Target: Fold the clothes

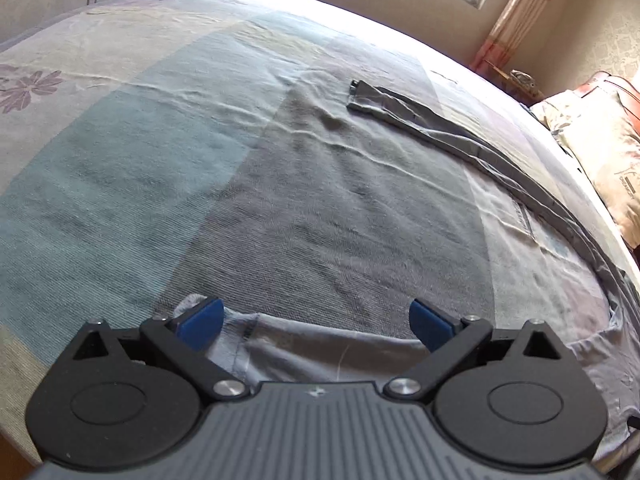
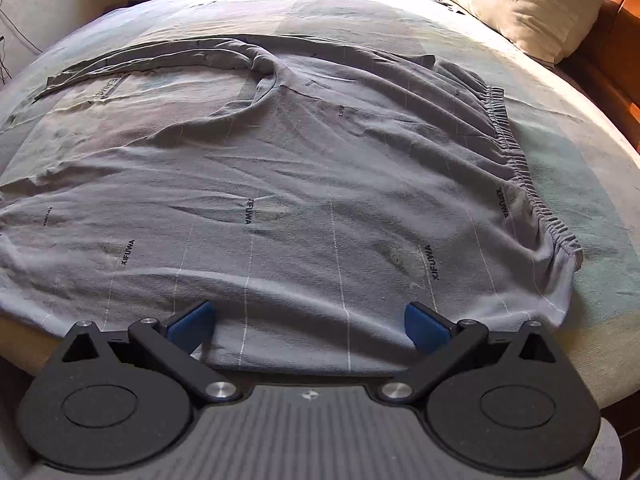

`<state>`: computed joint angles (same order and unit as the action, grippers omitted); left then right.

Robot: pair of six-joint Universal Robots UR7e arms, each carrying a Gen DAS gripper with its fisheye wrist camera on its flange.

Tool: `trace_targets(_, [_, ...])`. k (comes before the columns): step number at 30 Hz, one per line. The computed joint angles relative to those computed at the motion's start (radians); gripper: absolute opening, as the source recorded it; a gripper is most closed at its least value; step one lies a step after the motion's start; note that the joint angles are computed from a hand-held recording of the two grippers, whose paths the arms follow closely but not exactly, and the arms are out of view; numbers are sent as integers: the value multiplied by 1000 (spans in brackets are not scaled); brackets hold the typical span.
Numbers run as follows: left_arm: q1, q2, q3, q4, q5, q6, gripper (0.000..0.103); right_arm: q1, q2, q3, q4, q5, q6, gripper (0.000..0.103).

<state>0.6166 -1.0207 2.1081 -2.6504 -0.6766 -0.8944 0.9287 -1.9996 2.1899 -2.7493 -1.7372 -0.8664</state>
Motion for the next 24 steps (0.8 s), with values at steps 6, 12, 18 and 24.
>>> trace_targets(6, [-70,-4,18,-18,-106,103,100,-3,2,3,-11,7,3,103])
trace_targets(12, [-157,33,40,295,-20,-33,103,-18,-3,8,-16,33,-8,103])
trace_targets(18, [-213,5,-3,527,22,-139,101,-34,-10,15,-21,63,-27,103])
trace_targets(24, [-210,127,-84,186,-32,211,101,-38,-9,20,-34,71,-27,103])
